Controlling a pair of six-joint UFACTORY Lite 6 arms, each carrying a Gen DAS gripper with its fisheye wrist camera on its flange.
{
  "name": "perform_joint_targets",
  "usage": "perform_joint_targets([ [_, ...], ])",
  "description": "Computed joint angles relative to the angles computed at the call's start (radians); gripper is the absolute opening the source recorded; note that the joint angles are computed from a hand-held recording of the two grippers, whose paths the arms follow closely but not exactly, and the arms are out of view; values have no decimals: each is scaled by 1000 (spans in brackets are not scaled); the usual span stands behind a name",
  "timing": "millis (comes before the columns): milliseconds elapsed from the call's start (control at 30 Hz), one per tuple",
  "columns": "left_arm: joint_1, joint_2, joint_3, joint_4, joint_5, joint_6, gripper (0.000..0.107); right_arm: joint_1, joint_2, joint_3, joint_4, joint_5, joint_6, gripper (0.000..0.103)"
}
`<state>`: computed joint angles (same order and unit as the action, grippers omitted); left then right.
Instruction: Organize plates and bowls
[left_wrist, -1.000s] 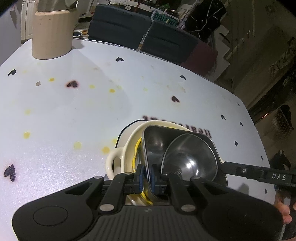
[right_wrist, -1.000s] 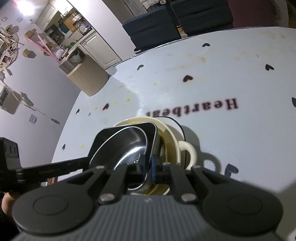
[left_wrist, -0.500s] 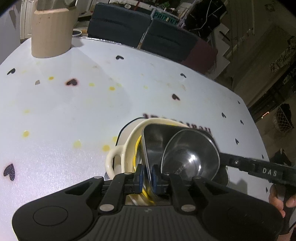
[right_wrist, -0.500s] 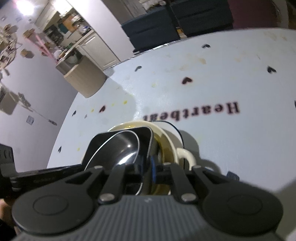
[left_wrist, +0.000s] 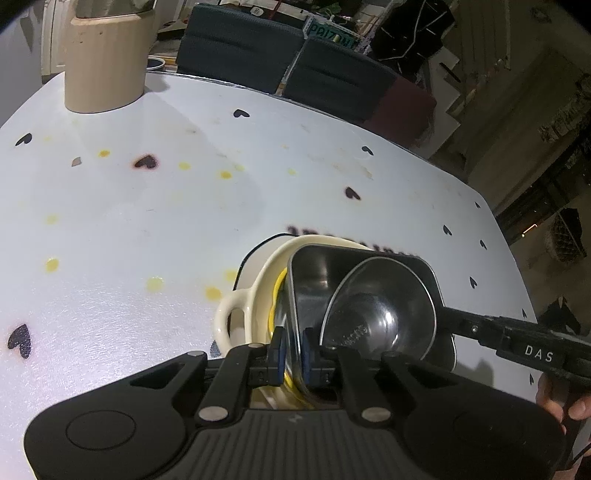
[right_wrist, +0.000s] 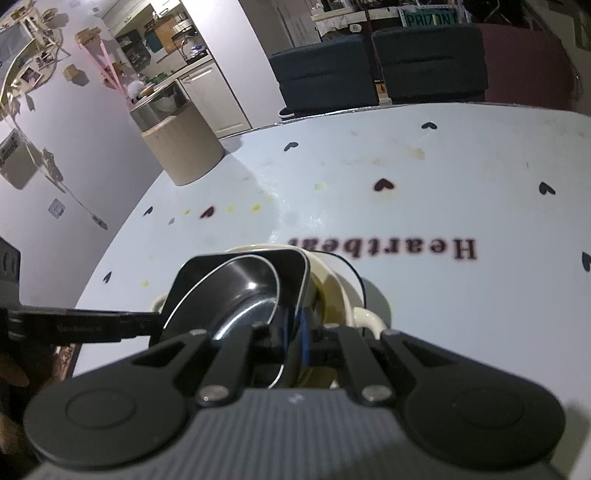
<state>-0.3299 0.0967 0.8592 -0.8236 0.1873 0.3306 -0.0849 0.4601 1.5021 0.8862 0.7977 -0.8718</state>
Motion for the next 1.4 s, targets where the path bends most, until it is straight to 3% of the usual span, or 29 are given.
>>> perform_joint_targets([
  [233,-1,-53,13,396,29,-418,32,0,-5,16,-29,9,40,16],
  [300,-7,-85,14,518,33,-548,49,-2,-29,-2,-20,-7,18,26],
  [367,-17,-126,11,648,41,-685,57,-7,-63,-22,-7,-25,-7,46],
  [500,-59,-224,5,950,85,-1011,84,-25,-151,-65,34,-54,-56,60],
  [567,-88,-288,4,1072,122,-1145,91,-41,-208,-98,73,-65,-97,74],
  [667,-147,-374,11,1223,182,-1314,101,-65,-291,-138,99,-80,-121,86],
  [967,-442,-532,50,1625,408,-1723,103,-153,-550,-289,169,-117,-169,102],
  [1167,-682,-594,16,1824,656,-1902,103,-204,-689,-388,181,-90,-214,103],
  [1400,-904,-694,-103,1898,893,-1999,103,-228,-914,-590,191,-140,-276,103],
])
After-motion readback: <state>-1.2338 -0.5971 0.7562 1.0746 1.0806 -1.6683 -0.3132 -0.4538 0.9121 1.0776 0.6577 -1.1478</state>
